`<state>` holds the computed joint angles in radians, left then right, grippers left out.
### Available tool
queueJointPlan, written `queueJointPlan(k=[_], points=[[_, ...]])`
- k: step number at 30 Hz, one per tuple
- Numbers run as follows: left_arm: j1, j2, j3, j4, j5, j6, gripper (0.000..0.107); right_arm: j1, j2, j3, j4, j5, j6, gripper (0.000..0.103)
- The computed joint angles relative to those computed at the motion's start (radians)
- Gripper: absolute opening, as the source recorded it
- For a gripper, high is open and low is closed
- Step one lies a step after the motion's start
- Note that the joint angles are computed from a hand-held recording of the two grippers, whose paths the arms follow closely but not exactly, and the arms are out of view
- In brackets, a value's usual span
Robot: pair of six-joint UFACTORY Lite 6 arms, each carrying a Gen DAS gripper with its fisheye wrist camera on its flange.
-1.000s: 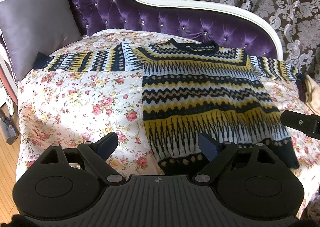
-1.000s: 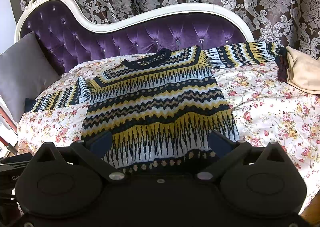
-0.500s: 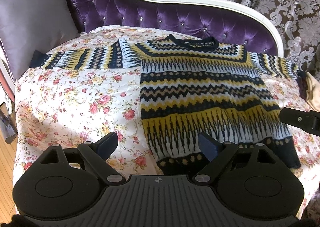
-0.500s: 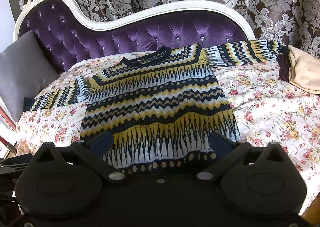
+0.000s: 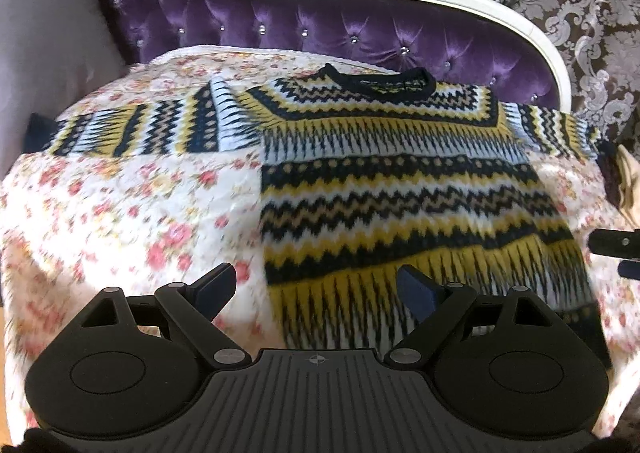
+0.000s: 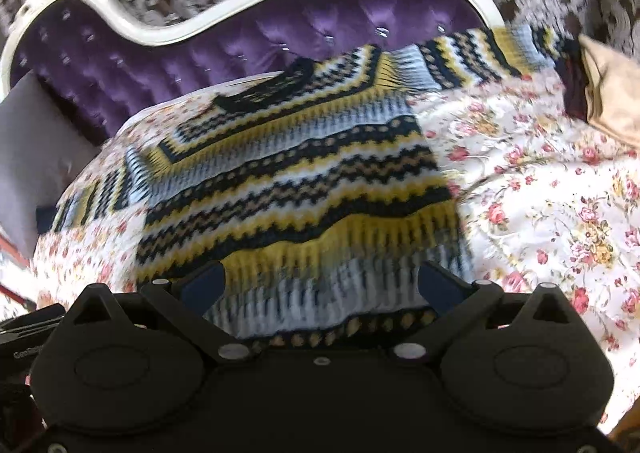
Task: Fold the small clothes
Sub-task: 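Lower the right tool onto a sweater sleeve and close on it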
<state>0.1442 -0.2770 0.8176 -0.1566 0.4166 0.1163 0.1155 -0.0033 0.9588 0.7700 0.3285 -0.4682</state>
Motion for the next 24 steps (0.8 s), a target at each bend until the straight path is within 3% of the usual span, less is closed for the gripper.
queueJointPlan(k=[2, 5, 9, 13, 15, 18, 21, 24], points=[[-0.011, 0.099, 0.064, 0.019, -0.05, -0.022, 0.088, -0.078, 0.104, 0.087, 0.114, 0.049, -0.096, 0.102], [-0.059, 0.261, 0.16, 0.28, -0.143, -0.27, 0.088, -0.175, 0.265, 0.213, 0.238, 0.086, -0.171, 0.102], [-0.102, 0.473, 0.289, 0.69, -0.217, -0.659, 0.087, -0.247, 0.478, 0.381, 0.362, 0.043, -0.246, 0.102], [-0.129, 0.635, 0.405, 1.069, -0.243, -1.022, 0.081, -0.265, 0.64, 0.501, 0.65, -0.059, -0.541, 0.102], [-0.136, 0.714, 0.468, 1.074, -0.246, -1.014, 0.081, -0.274, 0.708, 0.557, 0.842, -0.071, -0.75, 0.102], [-0.127, 0.799, 0.537, 0.807, -0.254, -0.739, 0.081, -0.307, 0.847, 0.692, 1.034, -0.002, -0.938, 0.102], [-0.109, 0.839, 0.551, 0.592, -0.284, -0.532, 0.083, -0.351, 1.035, 0.939, 0.9, 0.09, -0.767, 0.102], [-0.101, 0.83, 0.521, 0.677, -0.328, -0.6, 0.084, -0.37, 1.206, 1.228, 0.688, 0.078, -0.532, 0.102]])
